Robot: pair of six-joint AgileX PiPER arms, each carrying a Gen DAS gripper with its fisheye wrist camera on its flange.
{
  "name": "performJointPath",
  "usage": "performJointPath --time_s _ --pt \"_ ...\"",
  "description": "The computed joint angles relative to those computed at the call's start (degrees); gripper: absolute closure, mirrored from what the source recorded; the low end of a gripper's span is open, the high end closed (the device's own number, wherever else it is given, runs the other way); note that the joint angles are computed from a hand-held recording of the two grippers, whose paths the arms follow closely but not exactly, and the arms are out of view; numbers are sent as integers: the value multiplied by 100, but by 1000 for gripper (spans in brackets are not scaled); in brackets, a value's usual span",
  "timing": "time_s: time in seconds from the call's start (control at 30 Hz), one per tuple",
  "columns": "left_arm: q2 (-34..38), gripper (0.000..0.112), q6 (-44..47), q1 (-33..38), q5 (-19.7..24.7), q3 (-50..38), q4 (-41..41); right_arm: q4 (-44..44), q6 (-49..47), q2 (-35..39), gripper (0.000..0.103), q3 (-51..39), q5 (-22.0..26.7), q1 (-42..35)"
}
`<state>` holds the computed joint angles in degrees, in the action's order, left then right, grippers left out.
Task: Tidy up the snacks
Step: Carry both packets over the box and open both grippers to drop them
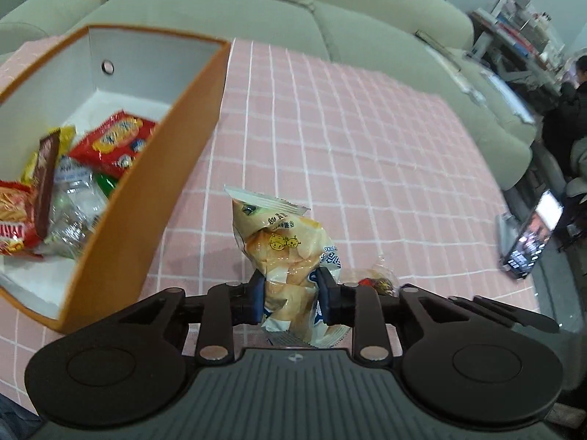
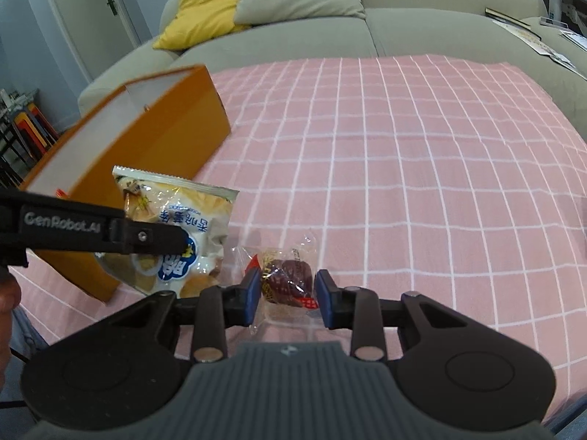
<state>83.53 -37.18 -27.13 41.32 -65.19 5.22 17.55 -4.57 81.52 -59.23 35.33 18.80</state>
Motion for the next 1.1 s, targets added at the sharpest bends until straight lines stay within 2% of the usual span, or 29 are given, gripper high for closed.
performJointPath --time_s 0.3,0.6,0.87,1.1 --pt "-746 81 445 422 341 -186 -37 -323 294 124 74 -1106 394 330" --pt "-1029 82 2012 1708 884 -769 -619 -213 93 961 74 -2787 825 834" --pt "-498 81 3202 2768 1286 -1652 -897 -158 -104 2255 74 -4833 1474 1223" --pt "305 81 3729 2987 1441 -2092 -756 -830 -48 3921 74 -7320 2526 1648"
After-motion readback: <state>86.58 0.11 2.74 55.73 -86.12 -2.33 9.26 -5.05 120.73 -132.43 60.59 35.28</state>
